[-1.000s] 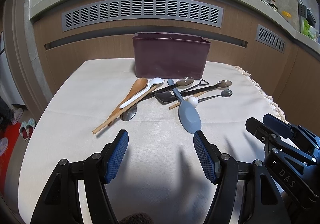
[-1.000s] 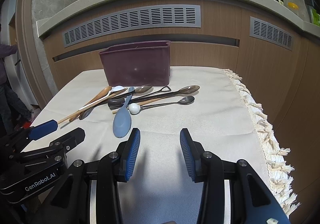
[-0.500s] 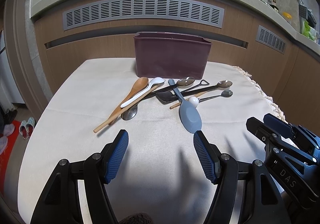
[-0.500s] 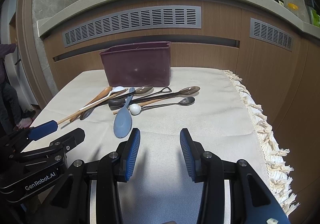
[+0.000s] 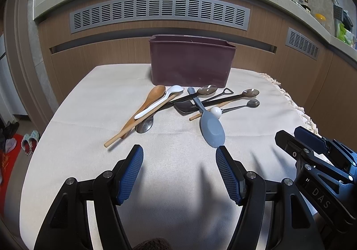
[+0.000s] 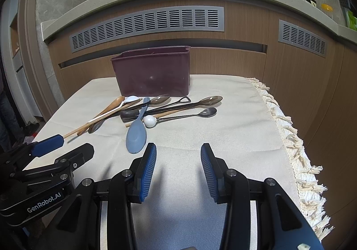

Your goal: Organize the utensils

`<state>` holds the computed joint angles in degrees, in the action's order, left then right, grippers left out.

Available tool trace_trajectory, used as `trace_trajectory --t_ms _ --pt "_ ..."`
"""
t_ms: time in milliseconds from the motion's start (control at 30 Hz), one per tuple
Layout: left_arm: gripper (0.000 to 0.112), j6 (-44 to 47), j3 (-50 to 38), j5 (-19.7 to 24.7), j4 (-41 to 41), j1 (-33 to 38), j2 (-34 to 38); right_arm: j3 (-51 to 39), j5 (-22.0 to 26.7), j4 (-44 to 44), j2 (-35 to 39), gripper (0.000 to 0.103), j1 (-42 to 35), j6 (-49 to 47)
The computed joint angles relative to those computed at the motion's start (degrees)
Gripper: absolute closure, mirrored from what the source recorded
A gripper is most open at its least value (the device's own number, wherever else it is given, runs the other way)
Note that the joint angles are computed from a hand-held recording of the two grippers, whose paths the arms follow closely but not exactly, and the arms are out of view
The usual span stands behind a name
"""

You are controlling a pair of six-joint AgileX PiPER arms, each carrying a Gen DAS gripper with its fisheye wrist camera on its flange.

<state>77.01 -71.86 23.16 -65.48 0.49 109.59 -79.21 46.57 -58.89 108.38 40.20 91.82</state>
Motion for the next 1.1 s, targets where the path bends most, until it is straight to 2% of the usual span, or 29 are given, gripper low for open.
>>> trace_trajectory --t_ms 533,833,933,1000,1100 --pt "0.044 0.95 0.38 -0.15 -0.88 -0.09 -0.08 0.27 -0.06 -0.16 -0.16 0.063 -0.02 -0.27" --pt "0.044 -1.61 -0.41 0.29 1.59 -0.27 0.41 0.28 -0.17 0.26 -0.26 0.063 -0.3 -1.01" --pt "0.044 -3.92 -4.27 3.73 4.86 0.97 1.99 0.08 -1.22 1.07 -0.38 0.063 -1.32 -3.84" --pt "0.044 -3.27 -10.25 9.58 5.11 3.44 4.63 0.05 -3.16 2.14 -0.99 0.063 -3.11 -7.31" --pt "0.044 -11.39 -22.47 15.98 11.02 5.93 10.2 -1.95 -6.67 5.69 -1.12 0.063 -7.48 -16.4"
